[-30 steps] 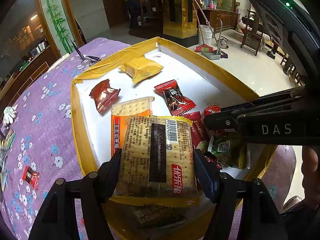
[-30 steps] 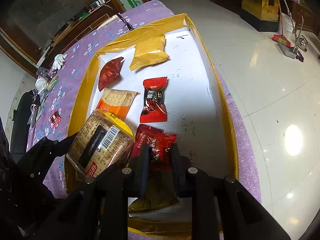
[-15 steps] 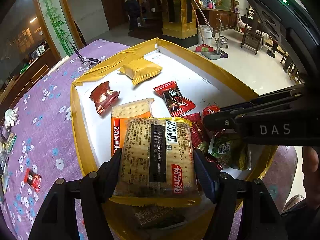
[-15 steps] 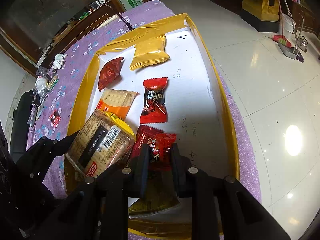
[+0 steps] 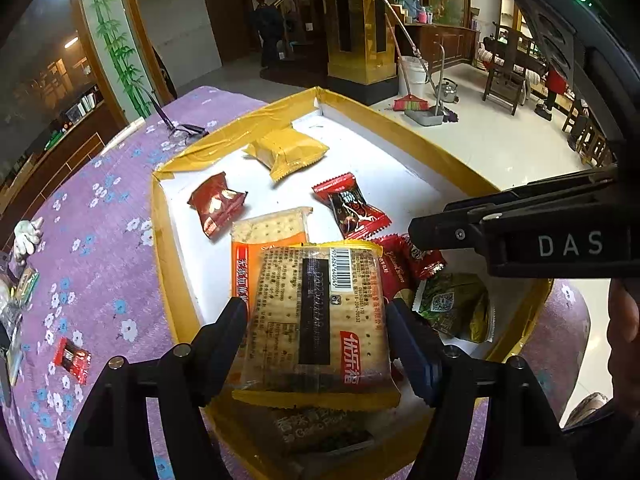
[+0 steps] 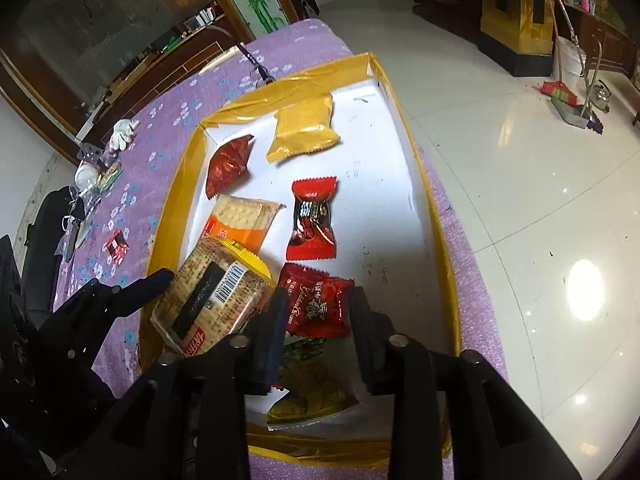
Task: Organize snacks
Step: 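Lower the cracker pack and red candy into the tray and open both tools, then grasp a red candy with the left tool while the right tool moves to another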
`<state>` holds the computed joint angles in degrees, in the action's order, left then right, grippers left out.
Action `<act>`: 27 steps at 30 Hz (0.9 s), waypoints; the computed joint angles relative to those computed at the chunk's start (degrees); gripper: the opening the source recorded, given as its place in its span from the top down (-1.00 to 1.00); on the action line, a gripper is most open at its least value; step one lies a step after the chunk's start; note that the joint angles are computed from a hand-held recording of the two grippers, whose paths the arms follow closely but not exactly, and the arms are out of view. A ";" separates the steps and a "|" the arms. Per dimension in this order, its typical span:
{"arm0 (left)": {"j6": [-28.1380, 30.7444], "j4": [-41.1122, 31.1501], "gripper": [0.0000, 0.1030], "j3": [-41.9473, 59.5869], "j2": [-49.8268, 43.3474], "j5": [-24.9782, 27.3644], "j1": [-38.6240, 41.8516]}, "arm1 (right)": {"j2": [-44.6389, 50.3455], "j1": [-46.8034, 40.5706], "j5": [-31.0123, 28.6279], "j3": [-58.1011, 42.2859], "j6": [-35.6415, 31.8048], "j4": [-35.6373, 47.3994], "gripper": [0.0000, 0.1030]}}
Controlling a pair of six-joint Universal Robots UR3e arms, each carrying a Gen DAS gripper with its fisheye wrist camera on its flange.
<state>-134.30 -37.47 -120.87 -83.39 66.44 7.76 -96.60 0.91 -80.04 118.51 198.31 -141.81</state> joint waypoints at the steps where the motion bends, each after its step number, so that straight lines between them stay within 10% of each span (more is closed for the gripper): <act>1: 0.26 0.17 -0.46 -0.37 0.69 -0.26 0.46 | -0.10 0.06 -0.07 -0.02 0.18 0.00 0.38; 27: 15.30 -33.92 -0.49 3.77 6.59 -7.41 35.02 | 4.67 11.98 -7.25 -6.17 10.07 -1.60 0.38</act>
